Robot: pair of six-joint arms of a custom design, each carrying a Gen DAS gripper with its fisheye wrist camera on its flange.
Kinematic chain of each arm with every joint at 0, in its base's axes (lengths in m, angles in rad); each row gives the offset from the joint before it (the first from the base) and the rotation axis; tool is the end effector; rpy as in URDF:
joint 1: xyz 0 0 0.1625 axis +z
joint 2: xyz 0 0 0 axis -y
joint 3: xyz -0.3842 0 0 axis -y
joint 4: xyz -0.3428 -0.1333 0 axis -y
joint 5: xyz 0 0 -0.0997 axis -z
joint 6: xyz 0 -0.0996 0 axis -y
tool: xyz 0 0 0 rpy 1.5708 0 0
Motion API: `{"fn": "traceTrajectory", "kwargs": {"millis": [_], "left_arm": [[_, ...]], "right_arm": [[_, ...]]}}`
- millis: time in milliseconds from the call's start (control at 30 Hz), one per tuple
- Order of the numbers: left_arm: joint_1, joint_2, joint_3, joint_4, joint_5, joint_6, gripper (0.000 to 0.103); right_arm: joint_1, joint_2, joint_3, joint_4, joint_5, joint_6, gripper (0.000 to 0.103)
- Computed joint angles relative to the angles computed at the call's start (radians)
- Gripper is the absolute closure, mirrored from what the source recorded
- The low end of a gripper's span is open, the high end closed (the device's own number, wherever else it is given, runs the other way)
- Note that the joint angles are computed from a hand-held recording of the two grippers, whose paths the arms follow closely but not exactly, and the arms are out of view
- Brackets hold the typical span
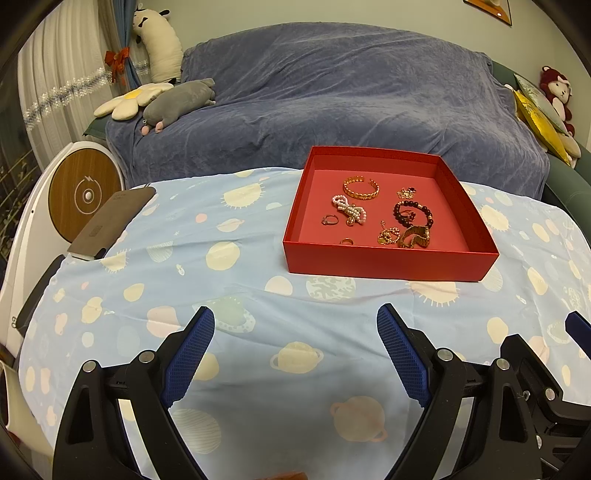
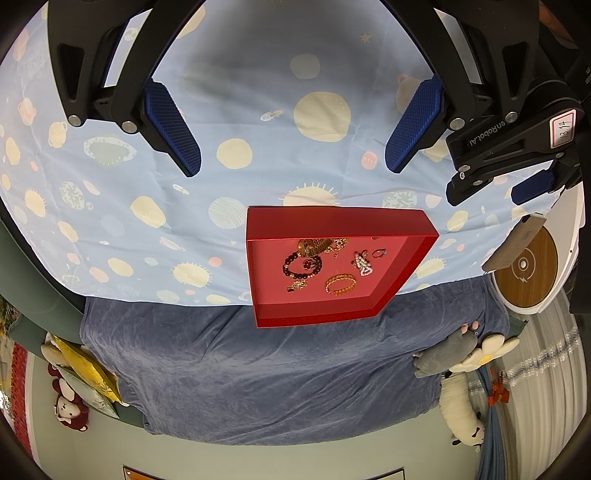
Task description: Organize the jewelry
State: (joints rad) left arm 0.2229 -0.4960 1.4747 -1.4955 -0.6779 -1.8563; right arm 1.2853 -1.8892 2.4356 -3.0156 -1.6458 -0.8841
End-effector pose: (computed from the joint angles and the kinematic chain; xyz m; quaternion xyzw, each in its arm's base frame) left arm -0.4646 -0.3215 -0.0566 0.0141 0.8092 -0.3872 0.4417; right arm 0.0328 -0.3352 0.3654 0.2499 -0.8649 0.3432 0.2677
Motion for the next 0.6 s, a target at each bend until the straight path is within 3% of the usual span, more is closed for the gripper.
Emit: {"fn": "traceTrajectory", "kwargs": {"millis": [133,300,600], "left_arm": [[-0.004,0.002,0.001,0.000,0.008,0.004,0.016],[-0.005,-0.017,0.060,-0.106,0.026,0.022,0.016],[0.000,-0.007,0.040,-0.085,0.007,0.018,0.016]], "right_arm": [[-0.001,-0.002,-0.001,0.003,0.003,0.000,0.005],[0.002,-0.001,0.012,-0.013,-0.005,0.004,0.005],[0.000,-0.002,0.016,-0.013,-0.007,0.004,0.005]]}}
